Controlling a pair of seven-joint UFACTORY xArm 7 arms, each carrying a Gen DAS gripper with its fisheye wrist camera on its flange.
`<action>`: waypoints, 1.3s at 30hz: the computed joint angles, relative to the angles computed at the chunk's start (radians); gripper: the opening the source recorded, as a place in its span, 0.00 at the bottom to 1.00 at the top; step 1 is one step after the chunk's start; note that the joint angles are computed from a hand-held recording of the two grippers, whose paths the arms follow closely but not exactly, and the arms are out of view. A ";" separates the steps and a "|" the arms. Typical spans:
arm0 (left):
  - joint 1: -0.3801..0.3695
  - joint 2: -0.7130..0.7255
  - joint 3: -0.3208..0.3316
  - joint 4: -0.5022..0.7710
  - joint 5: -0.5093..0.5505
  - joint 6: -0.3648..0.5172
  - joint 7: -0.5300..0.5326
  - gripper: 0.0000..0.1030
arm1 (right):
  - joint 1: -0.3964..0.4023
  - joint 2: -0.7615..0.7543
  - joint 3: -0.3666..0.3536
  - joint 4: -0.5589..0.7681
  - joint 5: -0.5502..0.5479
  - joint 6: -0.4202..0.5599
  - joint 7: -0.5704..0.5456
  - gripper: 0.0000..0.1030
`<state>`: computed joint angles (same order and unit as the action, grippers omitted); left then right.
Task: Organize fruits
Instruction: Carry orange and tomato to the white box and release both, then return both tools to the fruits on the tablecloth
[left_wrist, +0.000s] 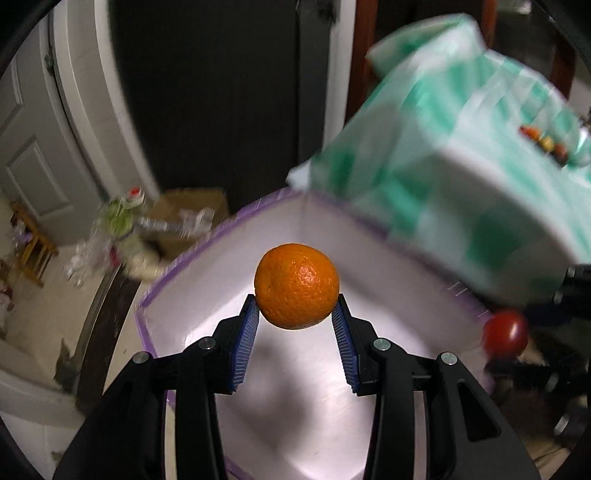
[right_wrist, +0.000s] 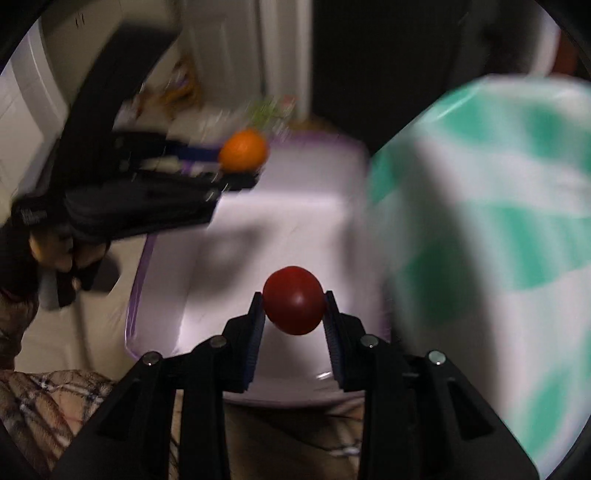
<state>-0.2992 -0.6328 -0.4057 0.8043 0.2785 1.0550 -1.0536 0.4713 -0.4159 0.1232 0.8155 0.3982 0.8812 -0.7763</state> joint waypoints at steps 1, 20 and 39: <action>-0.007 0.017 0.020 -0.007 -0.021 0.000 0.018 0.38 | -0.005 0.053 0.020 0.022 -0.025 0.015 0.028 0.31; -0.030 0.286 0.190 -0.006 -0.254 0.019 0.266 0.35 | 0.015 0.454 0.120 0.234 -0.425 0.142 0.370 0.34; 0.195 0.184 -0.154 0.479 0.379 0.245 -0.063 0.89 | -0.016 -0.179 -0.157 0.131 0.214 0.079 -0.194 0.84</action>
<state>-0.1039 -0.4492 -0.5594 1.2836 0.6576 1.3001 -1.1166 0.4553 -0.5948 -0.0337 0.9462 0.6120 0.9598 -0.9707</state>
